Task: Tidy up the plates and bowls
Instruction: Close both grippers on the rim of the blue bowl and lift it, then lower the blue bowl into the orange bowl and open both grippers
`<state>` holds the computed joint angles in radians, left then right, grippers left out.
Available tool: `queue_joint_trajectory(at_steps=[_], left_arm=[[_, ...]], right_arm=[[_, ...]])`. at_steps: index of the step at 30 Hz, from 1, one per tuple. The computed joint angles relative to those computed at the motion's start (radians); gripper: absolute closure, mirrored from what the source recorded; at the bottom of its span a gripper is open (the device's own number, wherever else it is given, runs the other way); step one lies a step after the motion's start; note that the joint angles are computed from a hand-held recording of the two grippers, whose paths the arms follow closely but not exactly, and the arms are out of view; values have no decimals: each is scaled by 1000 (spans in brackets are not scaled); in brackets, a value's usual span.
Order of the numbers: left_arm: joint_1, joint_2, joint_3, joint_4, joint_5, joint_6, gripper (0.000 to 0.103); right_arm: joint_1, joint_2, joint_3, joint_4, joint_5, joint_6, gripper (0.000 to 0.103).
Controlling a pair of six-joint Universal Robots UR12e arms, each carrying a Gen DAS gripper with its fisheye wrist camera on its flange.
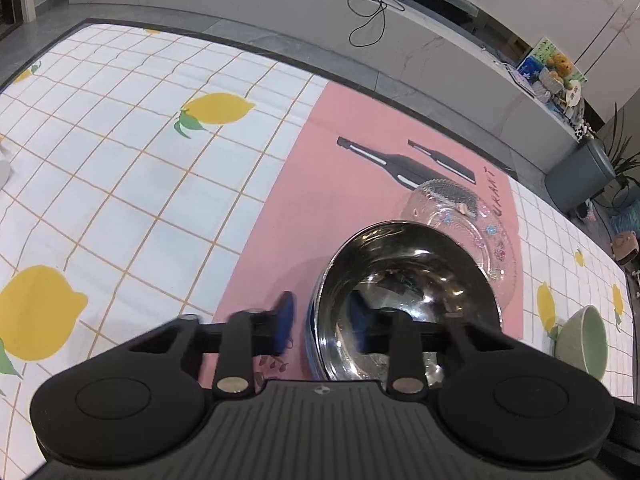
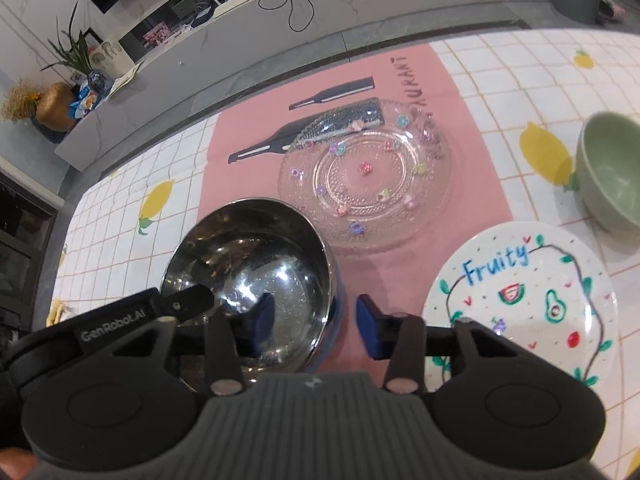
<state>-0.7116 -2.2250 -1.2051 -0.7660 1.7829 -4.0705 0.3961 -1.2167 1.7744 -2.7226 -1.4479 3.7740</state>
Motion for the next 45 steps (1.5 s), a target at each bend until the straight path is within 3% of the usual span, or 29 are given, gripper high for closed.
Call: queue_joint_trajectory(at_steps=[4, 6, 16, 27, 38, 45], left_arm=[[0, -3, 6, -15, 5, -12, 92], [0, -4, 11, -27, 12, -13, 96], [-15, 24, -4, -14, 40, -4, 96], [-66, 114, -61, 4, 131, -18, 95], [-136, 211, -203, 92, 224, -121, 94], [-155, 246, -267, 107, 210, -188, 94]], right_arm=[[3, 2, 0, 7, -15, 8, 86], [1, 1, 2, 6, -11, 18, 88], [6, -28, 15, 11, -15, 22, 89], [26, -150, 97, -39, -1, 8, 90], [68, -279, 234, -123, 24, 36, 89], [78, -321, 289, -135, 53, 45, 89]])
